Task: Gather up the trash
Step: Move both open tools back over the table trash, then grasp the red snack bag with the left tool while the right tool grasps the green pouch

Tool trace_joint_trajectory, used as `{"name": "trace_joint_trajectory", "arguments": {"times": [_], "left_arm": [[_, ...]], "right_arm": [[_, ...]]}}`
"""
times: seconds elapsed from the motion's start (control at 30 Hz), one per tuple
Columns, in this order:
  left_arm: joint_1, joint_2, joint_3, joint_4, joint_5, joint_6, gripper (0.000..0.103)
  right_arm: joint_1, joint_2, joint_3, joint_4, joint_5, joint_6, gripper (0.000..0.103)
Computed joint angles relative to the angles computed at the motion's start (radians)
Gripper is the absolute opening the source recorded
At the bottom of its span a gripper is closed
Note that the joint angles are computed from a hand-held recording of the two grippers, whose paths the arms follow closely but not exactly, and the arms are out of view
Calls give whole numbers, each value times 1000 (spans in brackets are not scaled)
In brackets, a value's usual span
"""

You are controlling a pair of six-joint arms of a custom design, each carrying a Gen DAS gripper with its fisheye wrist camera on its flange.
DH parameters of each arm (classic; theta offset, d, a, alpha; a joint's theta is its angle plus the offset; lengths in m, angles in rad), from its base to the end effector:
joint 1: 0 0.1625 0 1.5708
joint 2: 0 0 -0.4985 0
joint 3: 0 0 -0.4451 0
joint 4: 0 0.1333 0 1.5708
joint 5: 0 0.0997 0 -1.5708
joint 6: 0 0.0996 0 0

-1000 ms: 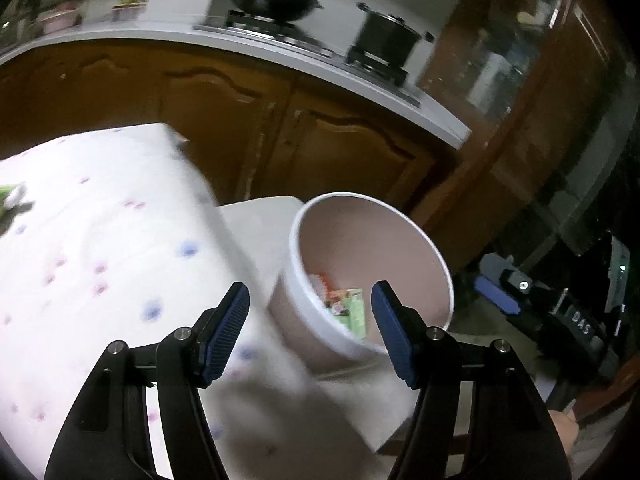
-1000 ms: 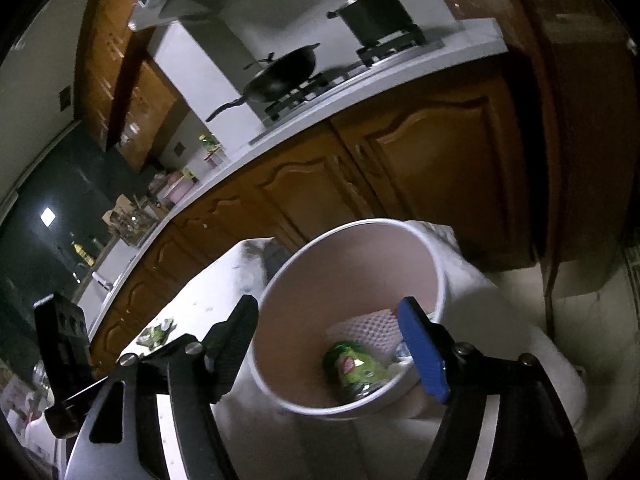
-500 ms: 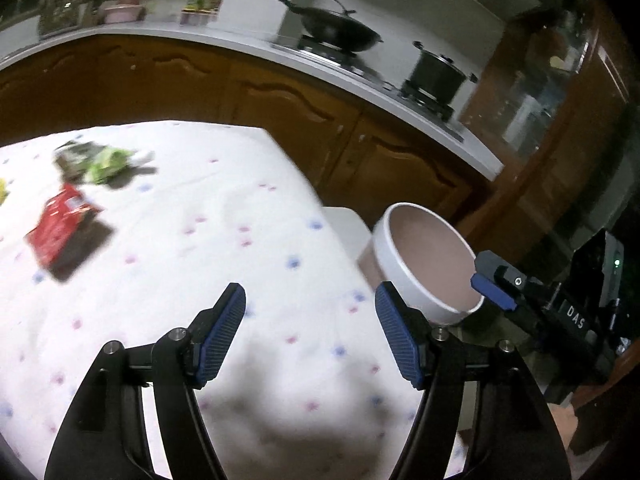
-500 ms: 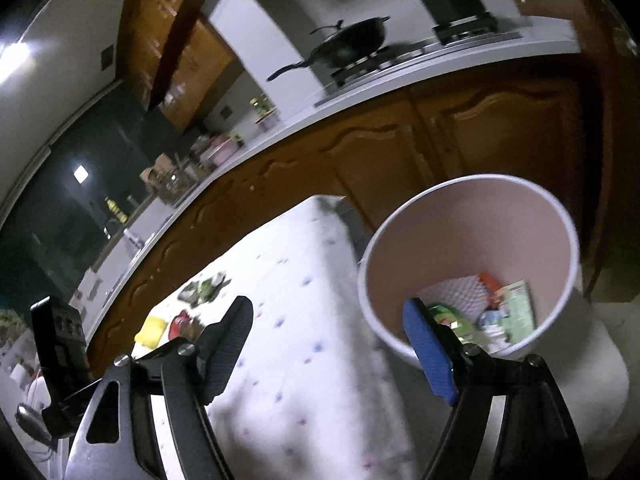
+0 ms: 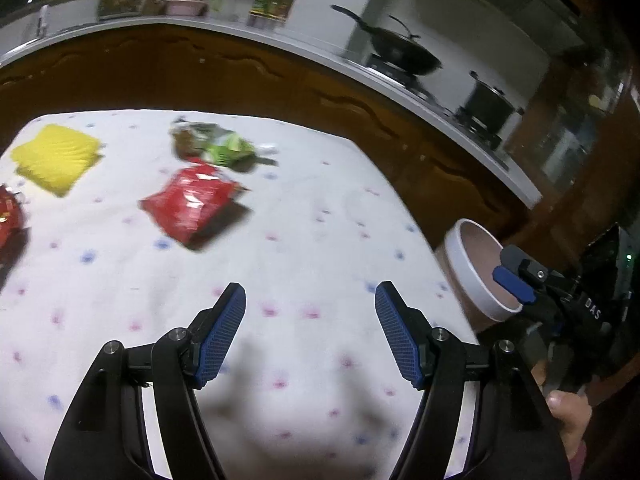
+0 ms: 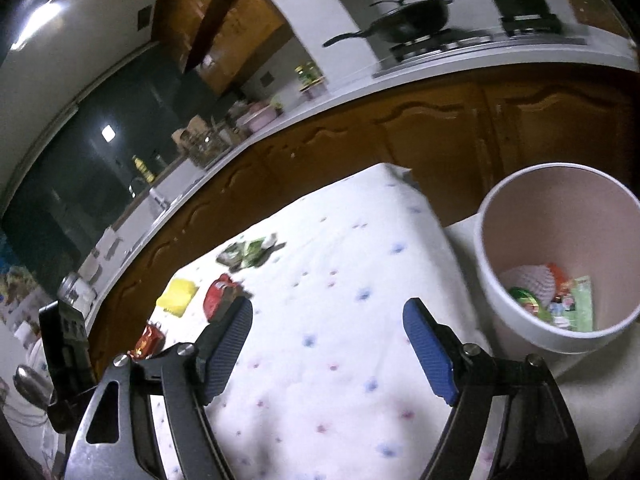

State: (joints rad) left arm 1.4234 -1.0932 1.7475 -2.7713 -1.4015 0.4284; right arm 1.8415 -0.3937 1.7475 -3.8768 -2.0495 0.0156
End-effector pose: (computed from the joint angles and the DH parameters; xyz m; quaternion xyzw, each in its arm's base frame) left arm 0.0429 -0.7328 0.3022 0.2506 0.9265 -0.2547 0.1182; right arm 0.2677 -0.6377 -0.0510 0.0021 -0.8703 0.4708 0.1450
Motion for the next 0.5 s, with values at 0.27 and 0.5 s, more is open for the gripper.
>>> {"name": "trace_joint_trajectory", "arguments": {"times": [0.27,0.5], "left_arm": [[34,8,-62,-13,25,-7,71],[47,25,-105,-21,47,3,72]], "right_arm": [[12,39,-103,131,28,-36,80],[24,74,-194,236,43,-76,80]]}}
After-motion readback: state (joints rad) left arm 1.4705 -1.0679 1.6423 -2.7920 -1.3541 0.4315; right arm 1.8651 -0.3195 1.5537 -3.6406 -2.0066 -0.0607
